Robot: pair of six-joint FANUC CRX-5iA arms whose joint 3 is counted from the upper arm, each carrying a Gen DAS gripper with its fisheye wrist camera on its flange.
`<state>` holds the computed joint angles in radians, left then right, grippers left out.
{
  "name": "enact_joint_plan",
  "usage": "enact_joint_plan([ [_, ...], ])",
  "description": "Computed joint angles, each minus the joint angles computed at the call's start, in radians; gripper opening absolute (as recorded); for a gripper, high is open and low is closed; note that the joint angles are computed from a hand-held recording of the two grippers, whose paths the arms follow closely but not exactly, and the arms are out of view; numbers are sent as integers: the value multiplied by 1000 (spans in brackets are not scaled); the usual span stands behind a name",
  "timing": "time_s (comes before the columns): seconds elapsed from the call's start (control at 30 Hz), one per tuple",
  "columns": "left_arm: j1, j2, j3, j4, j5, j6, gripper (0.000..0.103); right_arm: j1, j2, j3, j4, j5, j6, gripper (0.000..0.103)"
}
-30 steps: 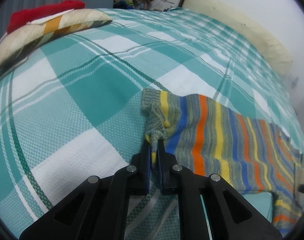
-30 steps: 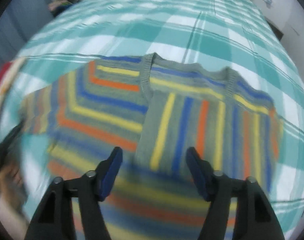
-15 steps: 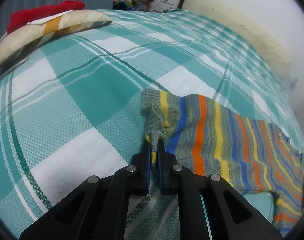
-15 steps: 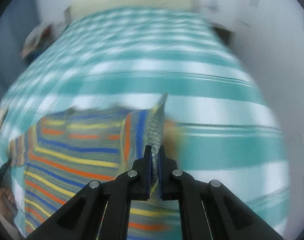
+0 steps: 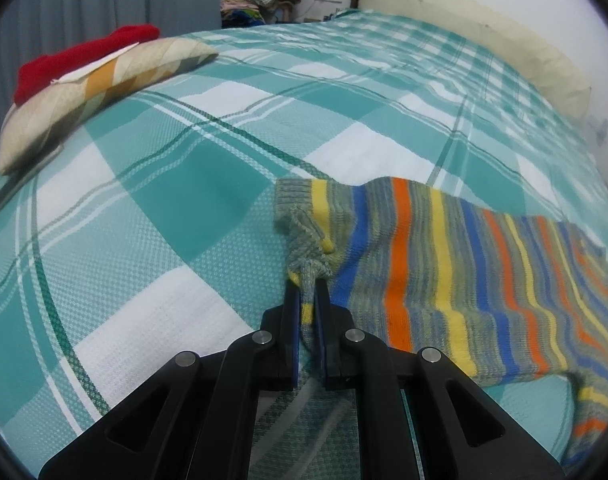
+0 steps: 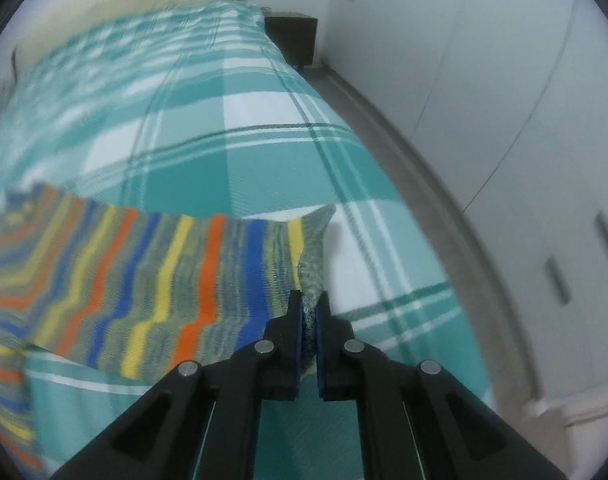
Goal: Fold small clothes
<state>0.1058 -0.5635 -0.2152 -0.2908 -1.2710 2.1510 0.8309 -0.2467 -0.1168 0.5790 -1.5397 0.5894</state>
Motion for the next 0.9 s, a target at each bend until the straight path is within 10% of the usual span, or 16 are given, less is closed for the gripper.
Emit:
enact_joint_plan([
  [0.73,49,-18,-27,56,25,-41,9,6,-126,-157,1,116,-134,12],
  [0.83,173,-79,-77,224,56,-169,48,56,-167,-190,62,85,-188,65],
  [0.9,120,-83,-45,175,24,-135,94,99,-204,-209,93,63,-219,75],
])
